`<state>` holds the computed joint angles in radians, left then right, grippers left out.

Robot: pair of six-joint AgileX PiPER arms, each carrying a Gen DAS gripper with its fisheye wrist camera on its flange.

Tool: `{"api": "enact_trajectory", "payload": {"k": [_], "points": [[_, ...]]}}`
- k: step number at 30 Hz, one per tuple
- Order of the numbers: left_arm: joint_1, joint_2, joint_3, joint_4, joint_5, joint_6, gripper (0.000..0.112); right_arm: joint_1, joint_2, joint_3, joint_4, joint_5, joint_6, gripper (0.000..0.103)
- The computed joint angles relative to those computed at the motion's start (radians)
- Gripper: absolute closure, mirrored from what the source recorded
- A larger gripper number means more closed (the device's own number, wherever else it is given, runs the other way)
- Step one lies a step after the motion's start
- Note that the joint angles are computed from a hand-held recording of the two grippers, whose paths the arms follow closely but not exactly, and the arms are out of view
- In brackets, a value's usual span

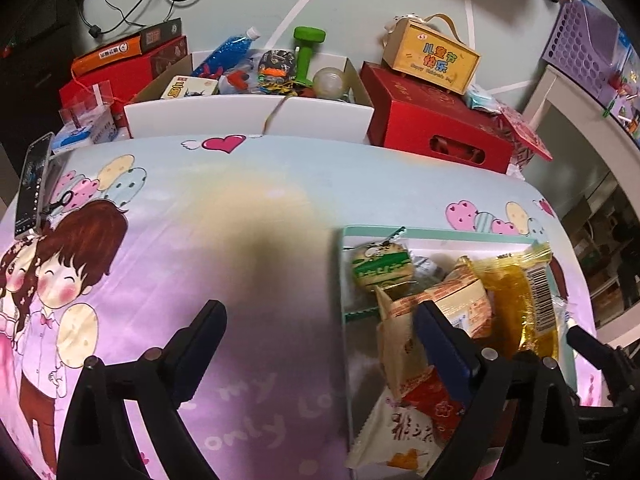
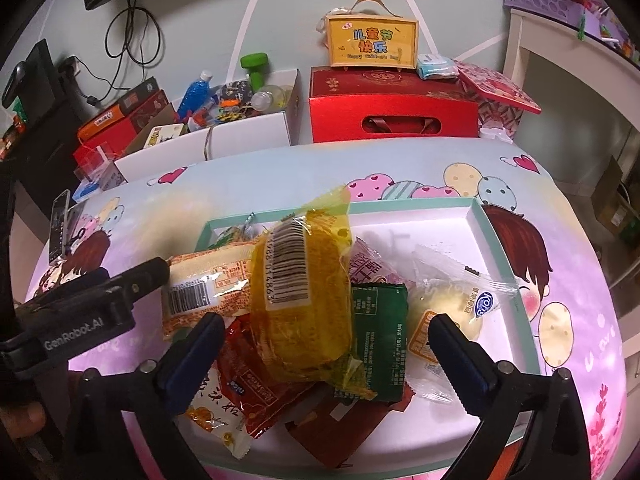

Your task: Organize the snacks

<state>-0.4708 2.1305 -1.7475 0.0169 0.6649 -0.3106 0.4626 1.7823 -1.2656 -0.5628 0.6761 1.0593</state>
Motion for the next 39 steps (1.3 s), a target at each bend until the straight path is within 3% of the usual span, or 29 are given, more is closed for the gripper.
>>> {"api": "enact_trajectory", "payload": {"k": [16, 39], "points": [[0.014, -0.034, 0.048, 0.046, 0.006, -0.033, 0.014, 0.011, 0.0, -0.005, 0.001, 0.007, 0.004, 0.0], [-0.033, -0.241, 0.341, 0.3, -0.086, -0.213, 0.014, 0.091, -0.084, 0.024, -0.034, 0.099, 0.074, 0.0]]}}
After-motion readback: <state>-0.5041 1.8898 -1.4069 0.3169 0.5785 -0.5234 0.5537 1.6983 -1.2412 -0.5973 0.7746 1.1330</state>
